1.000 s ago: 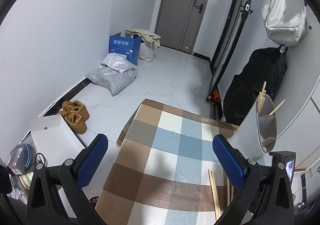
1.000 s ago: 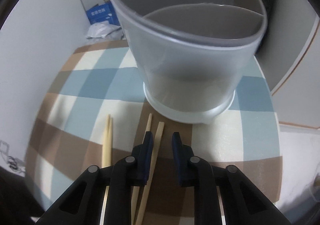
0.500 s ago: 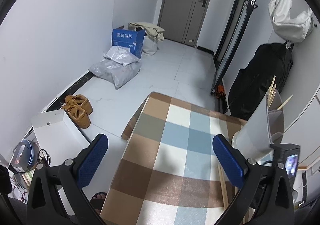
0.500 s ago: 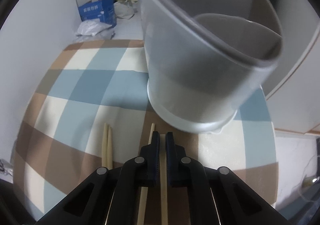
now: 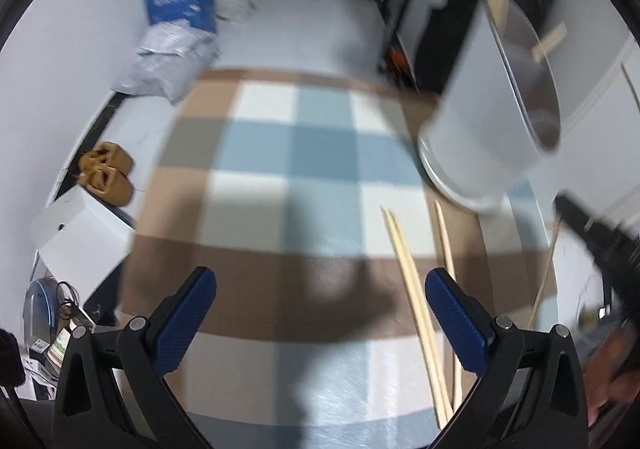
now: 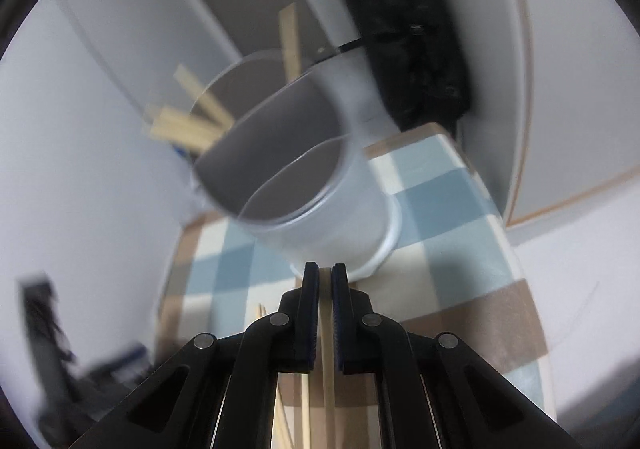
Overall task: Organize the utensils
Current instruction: 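Grasp one wooden stick with the right gripper, then lower the left gripper and grasp one wooden stick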
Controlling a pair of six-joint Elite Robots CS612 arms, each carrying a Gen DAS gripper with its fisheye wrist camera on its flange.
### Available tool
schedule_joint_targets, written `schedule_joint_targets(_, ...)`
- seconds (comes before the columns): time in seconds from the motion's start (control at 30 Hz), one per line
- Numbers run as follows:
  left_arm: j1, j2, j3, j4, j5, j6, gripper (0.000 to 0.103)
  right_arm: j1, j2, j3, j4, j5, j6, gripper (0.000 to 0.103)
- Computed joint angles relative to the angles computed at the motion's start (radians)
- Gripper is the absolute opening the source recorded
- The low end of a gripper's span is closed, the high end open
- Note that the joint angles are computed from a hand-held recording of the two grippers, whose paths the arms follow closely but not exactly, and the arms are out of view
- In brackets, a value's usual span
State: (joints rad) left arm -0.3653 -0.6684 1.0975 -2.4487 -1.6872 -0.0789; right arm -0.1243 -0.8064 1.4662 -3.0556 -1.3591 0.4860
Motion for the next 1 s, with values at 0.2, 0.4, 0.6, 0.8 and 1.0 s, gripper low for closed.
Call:
schedule_joint_targets(0.2,-0.027,-0.011,0.024,0.031,0.047,0.049,0.102,-0.051,-0.004,0.067,-0.162,0.107,0.213,0.005)
schedule_joint_targets(0.4,-0.043,-0.012,0.028,0.09,0.112,0.056,0.102,-0.072,-0.003,0.099,-0.262,0.125,0.316,0.005)
schedule_joint_targets(0.6,-0.041,-0.016,0.031,0.109,0.129,0.035,0.102,-0.071,-0.013,0.112,-0.302,0.085,0.292,0.005)
schedule_joint_targets(0.8,-0.041,-0.011,0.015,0.134,0.111,0.01,0.102,-0.063,-0.011,0.104,-0.315,0.043,0.24,0.005)
schedule_joint_targets(1.0,-0.052,-0.009,0.009,0.152,0.137,0.003,0.102,-0.063,-0.009,0.105,-0.339,0.046,0.242,0.005)
